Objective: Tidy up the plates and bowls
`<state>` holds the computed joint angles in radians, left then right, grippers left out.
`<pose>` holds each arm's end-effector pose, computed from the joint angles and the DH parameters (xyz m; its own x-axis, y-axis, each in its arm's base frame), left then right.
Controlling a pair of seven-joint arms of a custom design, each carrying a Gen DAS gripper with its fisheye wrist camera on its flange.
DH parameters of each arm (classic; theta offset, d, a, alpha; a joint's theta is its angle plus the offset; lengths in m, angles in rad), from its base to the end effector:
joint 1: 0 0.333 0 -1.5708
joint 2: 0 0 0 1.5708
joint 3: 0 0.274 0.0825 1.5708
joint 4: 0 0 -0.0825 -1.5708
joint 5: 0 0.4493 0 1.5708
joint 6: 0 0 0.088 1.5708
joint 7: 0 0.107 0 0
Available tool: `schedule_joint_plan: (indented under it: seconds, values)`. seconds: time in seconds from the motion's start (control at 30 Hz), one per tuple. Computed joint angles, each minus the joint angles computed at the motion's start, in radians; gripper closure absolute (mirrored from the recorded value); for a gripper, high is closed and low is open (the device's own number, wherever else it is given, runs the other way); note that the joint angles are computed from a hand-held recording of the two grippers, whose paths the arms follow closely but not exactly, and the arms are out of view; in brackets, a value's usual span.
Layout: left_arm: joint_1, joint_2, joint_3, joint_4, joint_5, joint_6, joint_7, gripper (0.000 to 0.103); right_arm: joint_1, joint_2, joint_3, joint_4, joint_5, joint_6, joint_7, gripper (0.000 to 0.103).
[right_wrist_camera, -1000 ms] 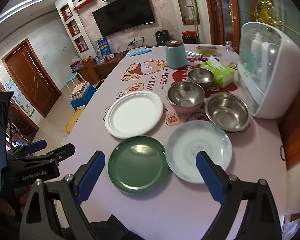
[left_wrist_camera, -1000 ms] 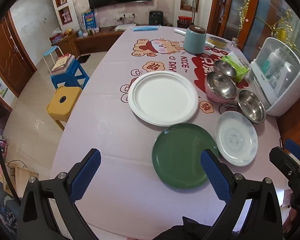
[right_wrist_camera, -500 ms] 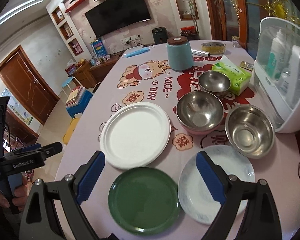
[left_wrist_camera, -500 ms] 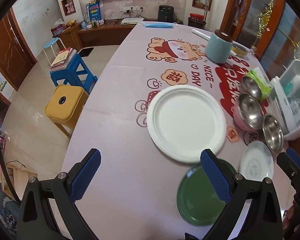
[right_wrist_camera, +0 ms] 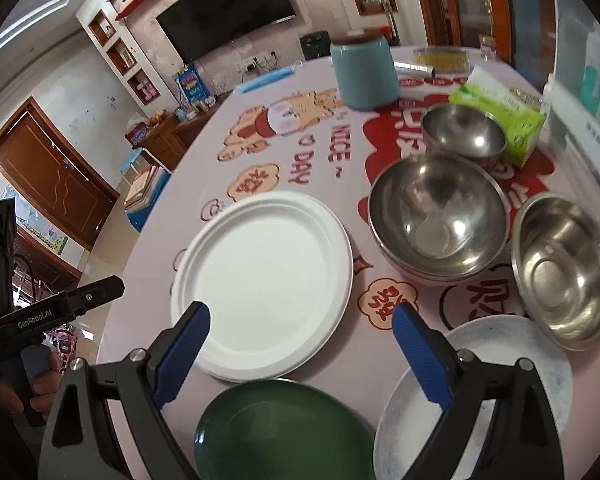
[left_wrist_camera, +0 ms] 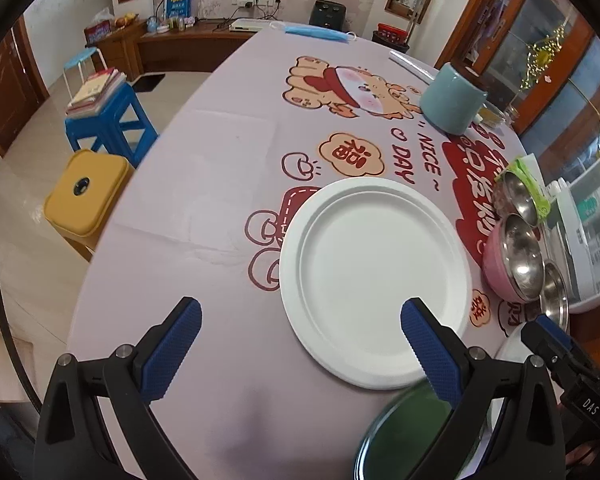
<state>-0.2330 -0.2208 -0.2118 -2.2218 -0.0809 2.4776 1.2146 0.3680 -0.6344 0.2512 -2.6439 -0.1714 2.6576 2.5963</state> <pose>0.5327 -0.2562 0.4484 -0.0827 -0.9794 0.1841 -0.9091 -0.0015 -0.4166 0.3939 0.2790 0.4446 -0.1672 -0.9334 -0.3174 -0.7775 0.3228 -0.5397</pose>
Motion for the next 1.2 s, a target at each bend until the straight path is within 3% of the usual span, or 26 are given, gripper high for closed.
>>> schedule_joint_plan:
  seconds: [0.27,0.7,0.83,1.07,1.2]
  values:
    - [0.003,0.117,0.007,0.040,-0.051,0.015,0.010,0.004,0.022,0.106,-0.052,0.013,0.070,0.059,-0.042,0.011]
    - [0.013,0.205,0.004,0.075,-0.169,0.019,0.089,0.006,0.029,0.169,-0.086,-0.006,0.166,0.140,-0.097,0.035]
    - [0.015,0.220,0.000,0.083,-0.174,0.016,0.096,0.015,0.026,0.172,-0.088,-0.013,0.173,0.171,-0.114,0.041]
    - [0.016,0.233,-0.004,0.094,-0.131,0.013,0.078,0.041,0.001,0.161,-0.068,-0.022,0.154,0.169,-0.089,0.048]
    - [0.016,0.234,-0.005,0.096,-0.113,0.019,0.070,0.049,-0.004,0.157,-0.062,-0.018,0.144,0.144,-0.079,0.053]
